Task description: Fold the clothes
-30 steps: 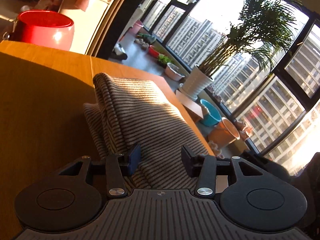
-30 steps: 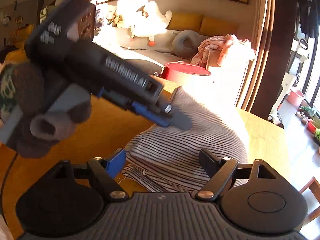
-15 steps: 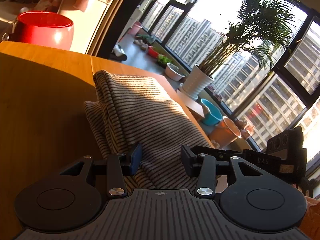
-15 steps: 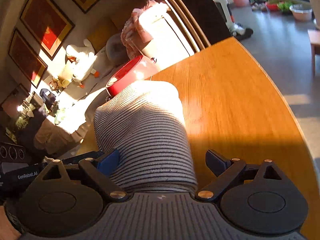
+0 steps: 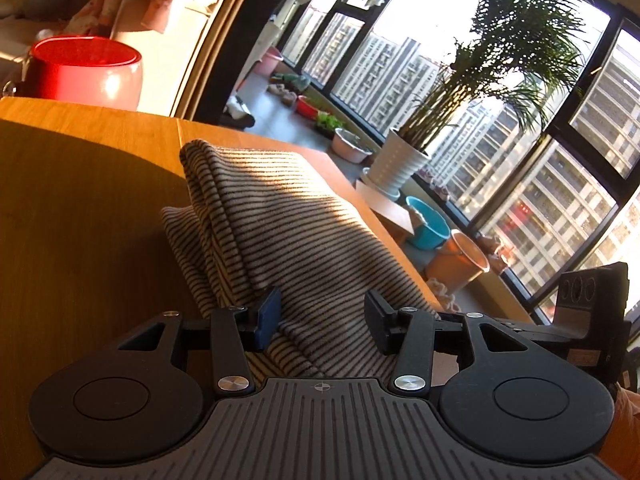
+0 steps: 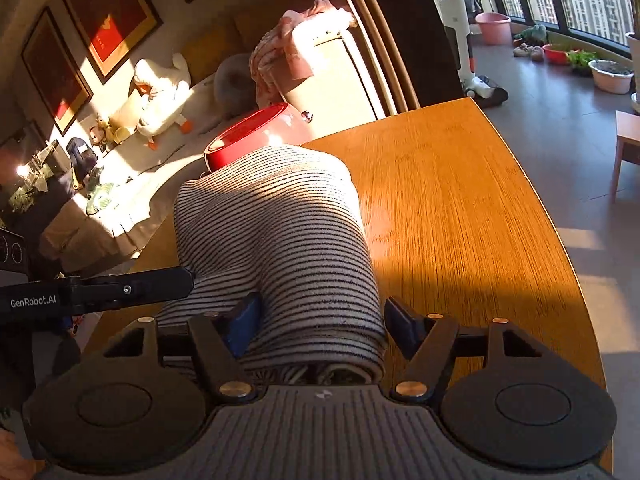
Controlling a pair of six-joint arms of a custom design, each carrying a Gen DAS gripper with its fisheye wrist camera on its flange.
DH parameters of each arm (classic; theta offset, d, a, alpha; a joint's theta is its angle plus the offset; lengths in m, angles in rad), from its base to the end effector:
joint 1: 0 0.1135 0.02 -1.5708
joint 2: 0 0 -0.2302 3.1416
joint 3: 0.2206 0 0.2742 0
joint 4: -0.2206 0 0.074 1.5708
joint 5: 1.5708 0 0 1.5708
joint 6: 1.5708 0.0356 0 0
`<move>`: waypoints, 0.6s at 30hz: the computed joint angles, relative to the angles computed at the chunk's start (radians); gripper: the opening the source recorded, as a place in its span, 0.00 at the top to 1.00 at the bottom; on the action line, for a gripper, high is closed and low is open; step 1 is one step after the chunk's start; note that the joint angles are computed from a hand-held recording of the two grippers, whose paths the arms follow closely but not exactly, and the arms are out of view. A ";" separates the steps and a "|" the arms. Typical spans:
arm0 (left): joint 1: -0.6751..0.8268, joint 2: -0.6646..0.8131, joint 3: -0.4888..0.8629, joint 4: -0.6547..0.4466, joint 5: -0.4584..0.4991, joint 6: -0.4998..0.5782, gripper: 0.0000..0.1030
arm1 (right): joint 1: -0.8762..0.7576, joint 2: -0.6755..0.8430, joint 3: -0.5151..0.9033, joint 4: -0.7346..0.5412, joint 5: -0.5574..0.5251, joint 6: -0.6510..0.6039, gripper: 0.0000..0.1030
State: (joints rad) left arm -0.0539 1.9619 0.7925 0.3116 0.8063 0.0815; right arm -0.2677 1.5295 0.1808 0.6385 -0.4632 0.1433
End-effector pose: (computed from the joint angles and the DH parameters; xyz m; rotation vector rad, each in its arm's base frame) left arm 0.3302 -0.0435 0.0289 0.5108 2.2294 -0.9518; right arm 0.2050 -0.0397 0.0267 0.2177 2.2213 0.4590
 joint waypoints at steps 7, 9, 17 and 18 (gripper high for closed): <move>0.038 -0.049 -0.058 0.018 -0.008 -0.034 0.42 | 0.071 -0.045 -0.047 0.020 0.066 0.006 0.35; 0.039 -0.046 -0.058 0.005 -0.027 -0.017 0.44 | 0.082 -0.092 -0.067 -0.010 0.067 0.003 0.35; 0.036 -0.009 -0.026 -0.024 -0.039 0.012 0.46 | 0.083 -0.576 -0.119 -0.325 0.090 -0.088 0.37; 0.037 -0.009 -0.025 -0.027 -0.039 0.015 0.46 | 0.102 -0.613 -0.111 -0.341 0.105 -0.097 0.40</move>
State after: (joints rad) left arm -0.0169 1.9534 0.7677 0.2848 0.7677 0.0969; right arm -0.1652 0.9163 0.0695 0.2978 -0.3583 0.0467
